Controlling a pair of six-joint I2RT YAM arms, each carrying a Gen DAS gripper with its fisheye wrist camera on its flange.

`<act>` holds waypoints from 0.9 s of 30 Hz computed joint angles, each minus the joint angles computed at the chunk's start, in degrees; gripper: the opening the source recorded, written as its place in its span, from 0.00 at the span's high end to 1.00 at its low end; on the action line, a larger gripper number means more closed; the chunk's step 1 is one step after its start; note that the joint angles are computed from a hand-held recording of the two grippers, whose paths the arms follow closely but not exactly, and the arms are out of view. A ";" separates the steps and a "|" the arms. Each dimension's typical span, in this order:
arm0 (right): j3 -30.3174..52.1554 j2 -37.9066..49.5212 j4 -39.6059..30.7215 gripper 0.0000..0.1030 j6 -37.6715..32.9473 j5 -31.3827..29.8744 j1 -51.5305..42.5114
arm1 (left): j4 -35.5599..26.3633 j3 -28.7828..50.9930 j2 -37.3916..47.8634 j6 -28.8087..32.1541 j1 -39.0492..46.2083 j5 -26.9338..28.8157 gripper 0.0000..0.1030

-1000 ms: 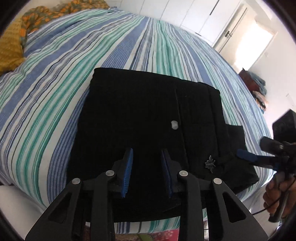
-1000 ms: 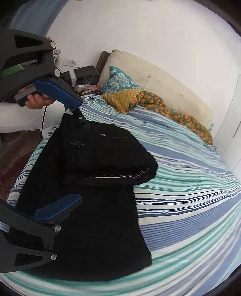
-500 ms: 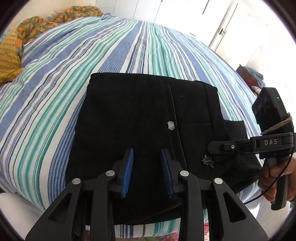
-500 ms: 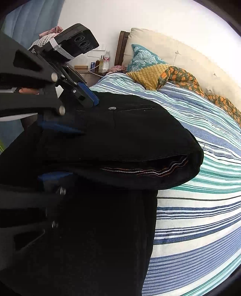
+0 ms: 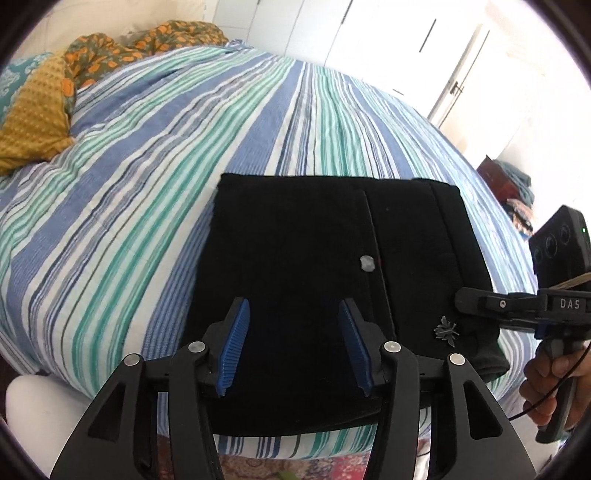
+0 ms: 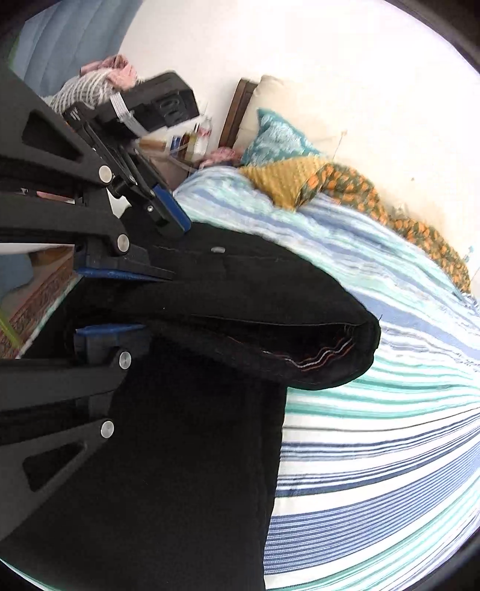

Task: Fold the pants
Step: 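Grasp the bundle edge with the right tool and lift it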

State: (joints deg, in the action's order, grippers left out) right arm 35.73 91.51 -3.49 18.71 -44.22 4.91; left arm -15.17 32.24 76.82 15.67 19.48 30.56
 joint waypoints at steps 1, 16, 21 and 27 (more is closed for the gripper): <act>-0.90 -1.80 0.23 0.82 0.48 -1.46 -0.67 | -0.71 0.41 -0.80 0.08 1.54 0.87 0.46; -2.86 -12.46 -36.90 0.82 -33.70 -18.87 -36.47 | -4.31 0.10 -3.48 2.13 4.39 3.31 0.43; -1.98 2.68 -38.81 0.82 -47.76 -12.06 -47.85 | -2.64 -3.07 -6.23 2.02 -3.79 -2.74 0.41; -2.94 4.76 -32.82 0.63 -45.01 -9.25 -48.26 | -3.04 -5.05 -9.45 4.07 -9.72 -8.82 0.41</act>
State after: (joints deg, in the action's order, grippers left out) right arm 32.80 96.27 -36.31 -26.30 -53.46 -43.35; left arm -18.21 27.20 67.37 19.74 9.76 21.74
